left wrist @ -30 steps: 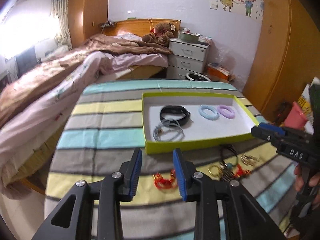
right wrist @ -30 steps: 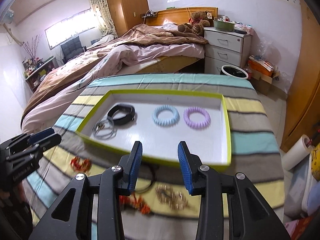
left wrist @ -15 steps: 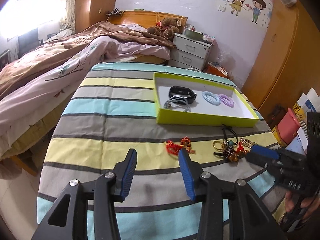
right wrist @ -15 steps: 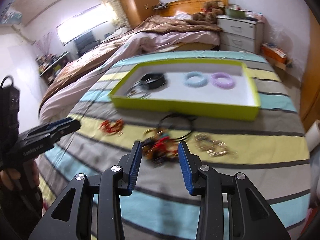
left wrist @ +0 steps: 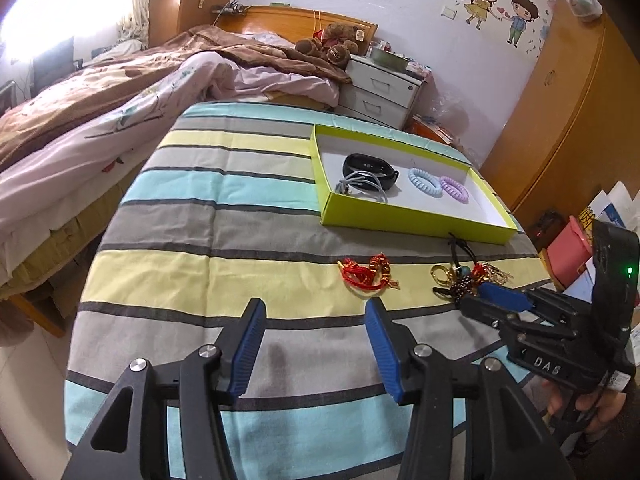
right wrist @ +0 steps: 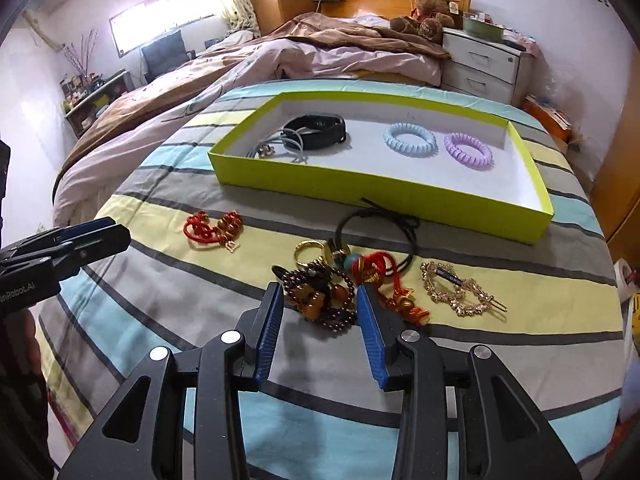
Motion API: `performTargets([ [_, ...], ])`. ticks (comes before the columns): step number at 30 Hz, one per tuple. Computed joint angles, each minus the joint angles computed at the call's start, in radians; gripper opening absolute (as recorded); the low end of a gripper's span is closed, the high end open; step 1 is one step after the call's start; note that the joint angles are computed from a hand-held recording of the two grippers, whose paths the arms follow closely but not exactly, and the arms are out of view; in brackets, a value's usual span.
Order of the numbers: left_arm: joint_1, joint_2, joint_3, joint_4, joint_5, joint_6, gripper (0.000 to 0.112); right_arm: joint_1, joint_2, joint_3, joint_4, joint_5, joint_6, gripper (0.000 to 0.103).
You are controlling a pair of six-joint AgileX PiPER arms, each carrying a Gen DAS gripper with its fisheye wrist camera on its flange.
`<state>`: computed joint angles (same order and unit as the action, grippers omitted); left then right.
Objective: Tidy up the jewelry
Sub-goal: 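Move both open tools back over the remaining jewelry on the bedspread, then grasp the brown bead bracelet with the right tool while the left tool grasps the red knotted ornament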
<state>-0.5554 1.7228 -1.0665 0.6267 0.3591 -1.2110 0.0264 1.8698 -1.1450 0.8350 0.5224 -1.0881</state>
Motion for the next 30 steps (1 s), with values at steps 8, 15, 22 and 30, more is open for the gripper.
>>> performTargets([
  [8,0.002,0.031,-0.03,-0.136,0.011,0.15,0.051,0.057,0.018,-0.019,-0.045,-0.047,0.014,0.046],
  [15,0.006,0.025,-0.016,-0.146,-0.01,0.145,0.051,0.067,0.015,-0.011,-0.098,-0.092,0.081,0.046],
  [22,0.002,0.056,-0.065,-0.183,0.021,0.197,0.051,0.051,0.019,-0.007,-0.1,-0.095,0.089,0.027],
  [30,-0.006,0.12,-0.167,-0.226,0.063,0.291,0.051,0.0,-0.017,0.033,0.062,-0.058,-0.078,0.018],
])
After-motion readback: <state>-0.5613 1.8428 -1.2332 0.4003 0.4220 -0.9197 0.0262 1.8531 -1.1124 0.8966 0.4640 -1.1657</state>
